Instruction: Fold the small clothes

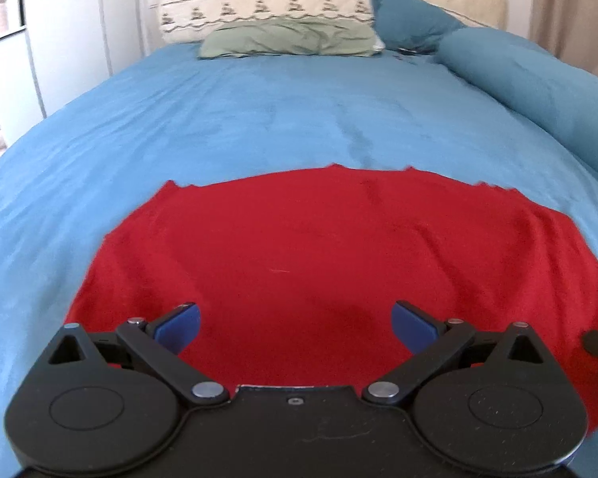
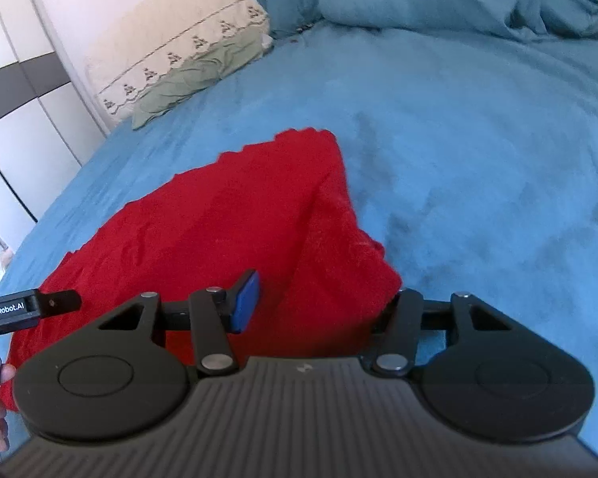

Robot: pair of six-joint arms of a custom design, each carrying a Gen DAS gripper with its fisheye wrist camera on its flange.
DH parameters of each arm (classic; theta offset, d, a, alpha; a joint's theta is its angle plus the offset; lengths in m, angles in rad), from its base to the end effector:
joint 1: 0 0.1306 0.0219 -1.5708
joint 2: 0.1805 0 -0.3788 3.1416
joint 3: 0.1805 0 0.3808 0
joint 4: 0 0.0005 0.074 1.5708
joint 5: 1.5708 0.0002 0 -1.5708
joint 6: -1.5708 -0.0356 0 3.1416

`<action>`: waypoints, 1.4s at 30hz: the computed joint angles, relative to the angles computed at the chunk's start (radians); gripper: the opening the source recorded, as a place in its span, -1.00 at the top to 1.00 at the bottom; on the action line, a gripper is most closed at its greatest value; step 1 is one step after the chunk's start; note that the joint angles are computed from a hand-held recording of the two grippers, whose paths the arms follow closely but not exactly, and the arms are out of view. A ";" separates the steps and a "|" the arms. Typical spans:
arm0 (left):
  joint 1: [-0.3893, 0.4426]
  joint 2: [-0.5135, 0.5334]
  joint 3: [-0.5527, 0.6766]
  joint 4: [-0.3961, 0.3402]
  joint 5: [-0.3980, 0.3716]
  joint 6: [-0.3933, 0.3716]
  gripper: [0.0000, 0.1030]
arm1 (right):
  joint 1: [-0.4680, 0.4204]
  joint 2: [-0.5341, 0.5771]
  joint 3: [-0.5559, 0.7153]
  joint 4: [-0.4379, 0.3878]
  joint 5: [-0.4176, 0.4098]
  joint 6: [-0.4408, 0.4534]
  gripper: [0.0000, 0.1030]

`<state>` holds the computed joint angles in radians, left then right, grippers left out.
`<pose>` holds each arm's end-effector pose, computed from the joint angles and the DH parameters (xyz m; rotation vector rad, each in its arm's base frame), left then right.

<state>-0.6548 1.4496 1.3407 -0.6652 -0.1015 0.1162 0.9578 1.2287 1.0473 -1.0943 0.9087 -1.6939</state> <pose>0.3993 -0.3026 0.3907 0.5779 2.2829 -0.2618 0.2323 0.2806 0.3440 0.9382 1.9901 0.0565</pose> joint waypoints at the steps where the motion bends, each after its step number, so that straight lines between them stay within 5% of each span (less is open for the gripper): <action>1: 0.010 0.007 0.003 -0.004 0.020 0.008 -1.00 | -0.003 -0.002 -0.004 0.013 -0.007 0.007 -0.34; 6: 0.010 0.029 0.005 -0.013 0.017 -0.028 -1.00 | -0.011 0.005 0.017 -0.012 -0.031 0.051 -0.18; 10: 0.014 0.033 -0.012 0.013 0.027 -0.066 -1.00 | -0.016 0.018 0.055 -0.051 -0.036 0.046 0.31; 17: 0.052 0.086 0.096 -0.136 0.111 -0.112 -1.00 | -0.015 0.060 0.184 -0.070 -0.011 0.160 0.44; 21: 0.130 0.055 0.136 -0.219 0.174 -0.113 -1.00 | -0.035 0.115 0.315 0.018 -0.004 0.346 0.45; 23: 0.179 0.015 0.133 -0.235 0.136 -0.168 -1.00 | -0.050 0.155 0.389 0.117 -0.021 0.475 0.45; 28: 0.353 -0.098 0.034 -0.190 0.106 -0.331 -0.99 | -0.091 0.364 0.640 0.335 -0.306 0.937 0.47; 30: 0.416 -0.127 -0.015 -0.180 0.104 -0.380 -0.99 | -0.091 0.488 0.764 0.310 -0.429 1.067 0.47; 33: 0.488 -0.145 -0.059 -0.199 0.152 -0.383 -0.99 | -0.075 0.686 0.972 0.126 -0.488 1.139 0.48; 37: 0.531 -0.149 -0.076 -0.223 0.215 -0.362 -0.99 | -0.039 0.809 1.099 0.019 -0.397 1.224 0.30; 39: 0.537 -0.152 -0.073 -0.230 0.241 -0.353 -0.99 | -0.032 0.814 1.121 0.003 -0.369 1.246 0.00; 42: 0.540 -0.147 -0.034 -0.252 0.290 -0.344 -0.99 | -0.014 0.747 1.033 0.084 -0.339 1.306 -0.51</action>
